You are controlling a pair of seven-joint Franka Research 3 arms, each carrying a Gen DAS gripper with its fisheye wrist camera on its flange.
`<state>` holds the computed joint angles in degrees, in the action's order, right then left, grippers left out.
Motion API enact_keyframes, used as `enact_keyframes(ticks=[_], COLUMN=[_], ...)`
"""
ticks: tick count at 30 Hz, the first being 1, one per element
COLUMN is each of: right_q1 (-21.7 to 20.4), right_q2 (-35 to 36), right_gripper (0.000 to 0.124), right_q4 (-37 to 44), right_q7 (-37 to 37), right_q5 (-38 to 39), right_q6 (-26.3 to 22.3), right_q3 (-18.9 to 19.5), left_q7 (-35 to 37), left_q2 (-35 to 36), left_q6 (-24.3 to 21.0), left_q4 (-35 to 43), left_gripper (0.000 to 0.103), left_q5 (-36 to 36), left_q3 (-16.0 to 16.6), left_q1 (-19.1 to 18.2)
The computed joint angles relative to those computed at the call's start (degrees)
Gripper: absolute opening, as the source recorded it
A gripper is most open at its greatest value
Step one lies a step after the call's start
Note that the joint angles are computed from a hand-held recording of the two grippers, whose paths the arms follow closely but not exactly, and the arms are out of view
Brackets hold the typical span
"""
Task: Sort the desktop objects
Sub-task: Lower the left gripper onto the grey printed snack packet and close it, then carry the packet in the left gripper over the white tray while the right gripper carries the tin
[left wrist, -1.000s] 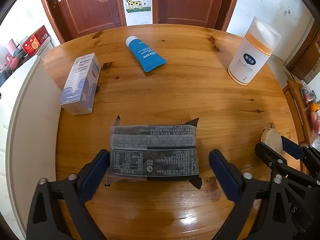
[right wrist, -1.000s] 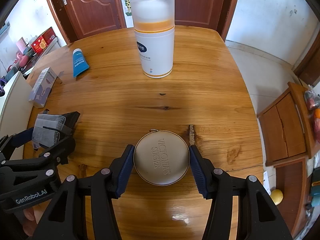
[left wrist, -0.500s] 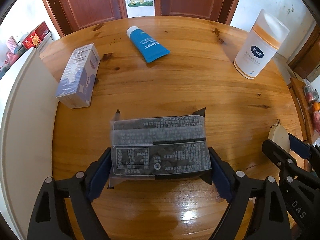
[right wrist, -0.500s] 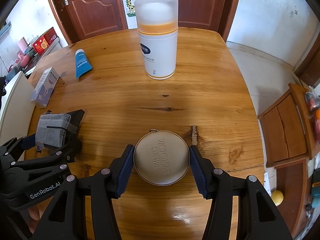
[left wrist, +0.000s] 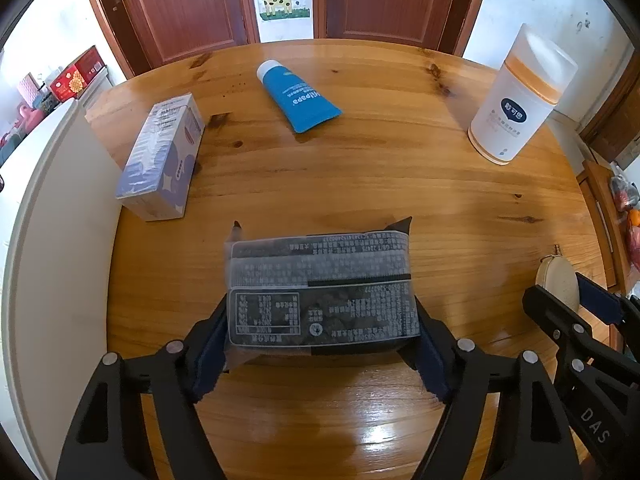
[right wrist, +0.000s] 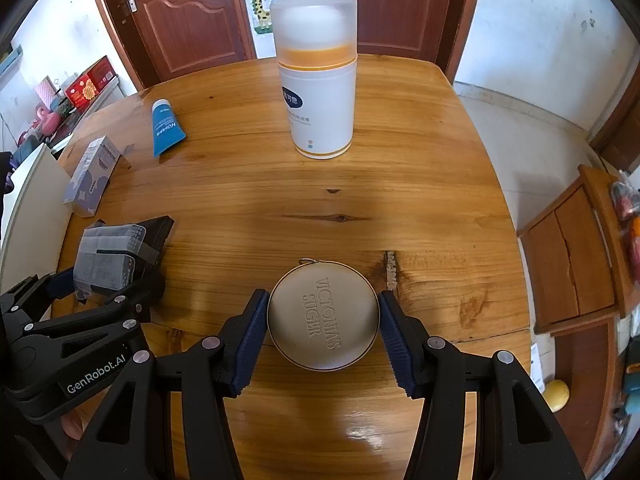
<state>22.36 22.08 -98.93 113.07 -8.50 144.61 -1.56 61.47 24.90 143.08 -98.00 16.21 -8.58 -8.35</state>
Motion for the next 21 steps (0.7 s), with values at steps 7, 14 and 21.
enact_keyframes(ticks=[7,14,21], right_q1=[-0.09,-0.1,0.04], right_q2=[-0.37,-0.98,-2.44], right_gripper=[0.054,0.054,0.054], right_q4=[-0.28,-0.49,-1.52], right_q7=[-0.51,-0.78,-0.9], right_q5=[0.27,0.21,0.1], right_q6=[0.3,0.25,0.41], right_q3=[0.14,0.22,0.61], left_q7=[0.1,-0.26,-1.35], left_q2=[-0.87,-2.97,-5.95], left_q6=[0.38,0.7,1.14], left_q4=[-0.46,-1.83,-4.37], left_gripper=[0.076,0.076,0.076], left_q5=[-0.14,1.17,1.66], left_q3=[-0.05,0.19,0.41], left_q1=[0.23,0.0,0.34])
